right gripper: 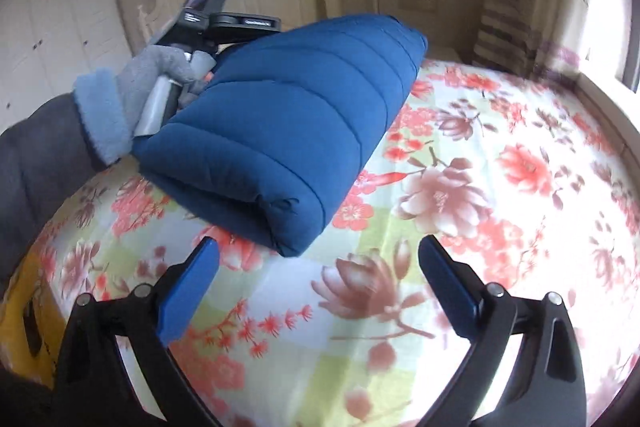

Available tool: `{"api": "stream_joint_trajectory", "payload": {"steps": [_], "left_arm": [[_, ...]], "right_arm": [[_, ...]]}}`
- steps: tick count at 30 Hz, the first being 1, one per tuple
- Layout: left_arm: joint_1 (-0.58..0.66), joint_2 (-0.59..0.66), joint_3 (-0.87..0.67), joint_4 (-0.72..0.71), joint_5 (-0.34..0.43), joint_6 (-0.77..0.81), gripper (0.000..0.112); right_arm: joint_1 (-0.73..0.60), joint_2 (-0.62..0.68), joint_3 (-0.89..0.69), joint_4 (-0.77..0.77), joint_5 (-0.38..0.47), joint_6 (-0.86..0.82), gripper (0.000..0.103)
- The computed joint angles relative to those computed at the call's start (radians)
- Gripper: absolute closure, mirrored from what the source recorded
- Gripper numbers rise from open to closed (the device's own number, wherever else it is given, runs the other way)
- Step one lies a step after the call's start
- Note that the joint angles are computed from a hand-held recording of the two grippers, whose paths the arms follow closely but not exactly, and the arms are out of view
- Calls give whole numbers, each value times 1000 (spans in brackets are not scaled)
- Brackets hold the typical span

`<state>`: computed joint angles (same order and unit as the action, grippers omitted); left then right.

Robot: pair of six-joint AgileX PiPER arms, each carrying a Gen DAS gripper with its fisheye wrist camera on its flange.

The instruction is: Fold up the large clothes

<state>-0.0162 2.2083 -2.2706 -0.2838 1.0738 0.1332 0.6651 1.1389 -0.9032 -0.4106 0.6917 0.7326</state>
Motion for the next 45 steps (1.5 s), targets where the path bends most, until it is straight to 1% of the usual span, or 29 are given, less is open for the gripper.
{"api": "stream_joint_trajectory", "payload": {"steps": [2,3,4,6,8,9,10,12,13,15,17,18,20,23,24,25,26,27,29,30,31,33,36,38,39,40,42,43,45], "left_arm": [[-2,-18,26,5,-13,4,14],[-1,-21,29,2,-13,6,14],[-1,-21,29,-1,-11,6,14],[4,-20,27,-12,-6,9,14],[11,-19,30,-33,-4,18,14],[14,-17,28,-42,0,20,14],[17,-15,25,-49,4,21,14],[16,-8,5,-42,21,11,14],[10,-7,-9,-19,30,-7,14],[-3,13,-79,49,77,-79,14],[-9,25,-139,87,131,-170,15],[-9,-1,-110,72,119,-195,15],[-38,-93,58,66,2,-180,15],[-112,-201,313,124,-209,-172,14],[-126,-221,374,100,-266,-139,14],[-142,-229,395,107,-290,-144,14],[-169,-235,398,155,-303,-181,14],[-206,-245,405,242,-324,-210,15],[-278,-283,465,442,-399,-299,15],[-306,-293,484,510,-419,-335,15],[-324,-299,498,539,-436,-334,15],[-352,-297,498,520,-451,-258,15],[-361,-254,429,499,-409,-212,14],[-330,-234,393,402,-380,-155,14],[-310,-234,395,351,-379,-136,14],[-292,-237,407,300,-384,-114,14],[-275,-243,422,265,-390,-105,14],[-277,-246,429,279,-395,-119,14],[-295,-265,459,344,-414,-165,14]], "right_arm": [[23,65,-33,-107,25,128,20],[30,102,-60,-148,58,166,26],[14,127,-78,-151,60,165,30],[8,162,-109,-152,62,193,32],[56,219,-145,-215,103,257,35],[62,246,-162,-225,118,251,37],[42,262,-172,-195,104,211,46],[-18,269,-179,-91,23,107,64],[-13,273,-204,-98,35,66,70],[-15,241,-231,-133,25,40,75],[-23,216,-288,-212,61,47,79],[-38,206,-319,-229,82,30,79],[-55,171,-319,-273,93,37,80],[5,122,-176,-411,134,148,81],[-2,121,-115,-418,132,155,81],[-40,121,-60,-384,96,141,81],[-66,114,-11,-364,64,160,81],[-51,84,8,-383,71,180,81],[56,61,26,-492,157,257,81],[85,49,45,-502,175,289,81],[94,36,80,-478,172,304,81],[101,33,129,-445,168,299,80],[40,4,116,-304,159,134,73],[43,-23,78,-233,237,5,57],[37,-58,55,-202,270,-62,43],[34,-106,57,-166,275,-116,42],[5,-232,68,-82,245,-228,44],[8,-265,60,-93,233,-225,45],[-42,-318,60,-123,110,-214,46]]}}
